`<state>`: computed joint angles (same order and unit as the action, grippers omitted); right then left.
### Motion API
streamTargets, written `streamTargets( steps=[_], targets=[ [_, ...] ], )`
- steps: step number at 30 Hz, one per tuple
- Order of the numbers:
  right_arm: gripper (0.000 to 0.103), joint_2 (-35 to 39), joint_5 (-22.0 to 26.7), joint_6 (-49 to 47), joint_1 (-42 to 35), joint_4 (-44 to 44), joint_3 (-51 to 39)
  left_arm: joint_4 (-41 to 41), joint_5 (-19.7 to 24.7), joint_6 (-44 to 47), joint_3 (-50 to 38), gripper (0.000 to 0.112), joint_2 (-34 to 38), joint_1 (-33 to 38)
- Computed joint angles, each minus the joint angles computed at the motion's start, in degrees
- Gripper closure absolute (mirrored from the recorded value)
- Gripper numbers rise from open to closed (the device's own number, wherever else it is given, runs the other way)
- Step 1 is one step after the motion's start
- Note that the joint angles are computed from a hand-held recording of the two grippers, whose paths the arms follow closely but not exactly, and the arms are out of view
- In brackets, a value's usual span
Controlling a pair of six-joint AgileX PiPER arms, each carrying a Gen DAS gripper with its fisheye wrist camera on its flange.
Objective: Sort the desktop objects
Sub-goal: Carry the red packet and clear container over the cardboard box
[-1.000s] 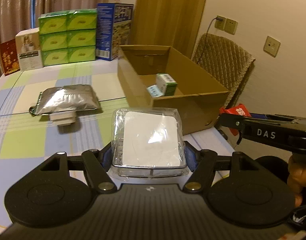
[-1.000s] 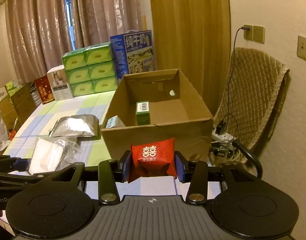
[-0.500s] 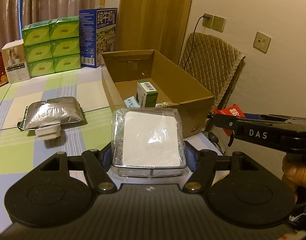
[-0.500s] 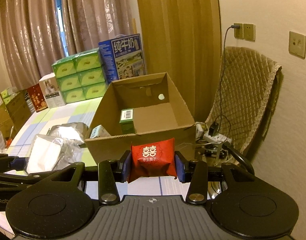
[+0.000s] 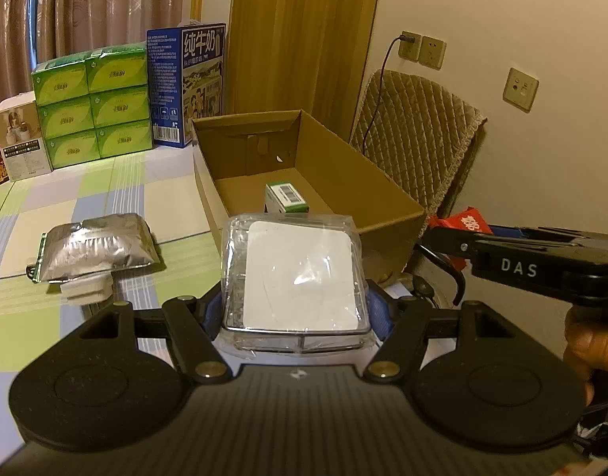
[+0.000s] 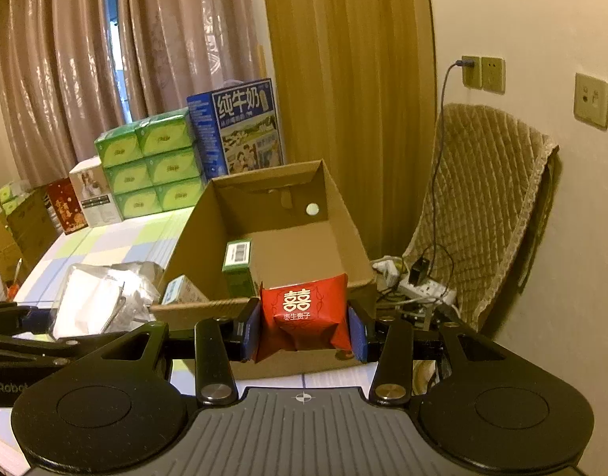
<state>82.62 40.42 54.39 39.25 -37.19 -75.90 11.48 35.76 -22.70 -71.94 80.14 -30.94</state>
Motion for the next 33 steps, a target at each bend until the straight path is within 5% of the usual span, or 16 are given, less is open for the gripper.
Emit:
streamTargets(
  steps=[17,33],
  targets=[
    [0.061,11.55,-2.70,-15.61,-7.11,8.50,-13.33,-10.04,0.79,12.42,-18.28,0.047,15.14,6.92],
    [0.061,22.69,-1.48,-25.29,-11.51,15.28,-25.43,-18.45,7.88,20.58,-42.13,0.047,32.99,11.70]
  ],
)
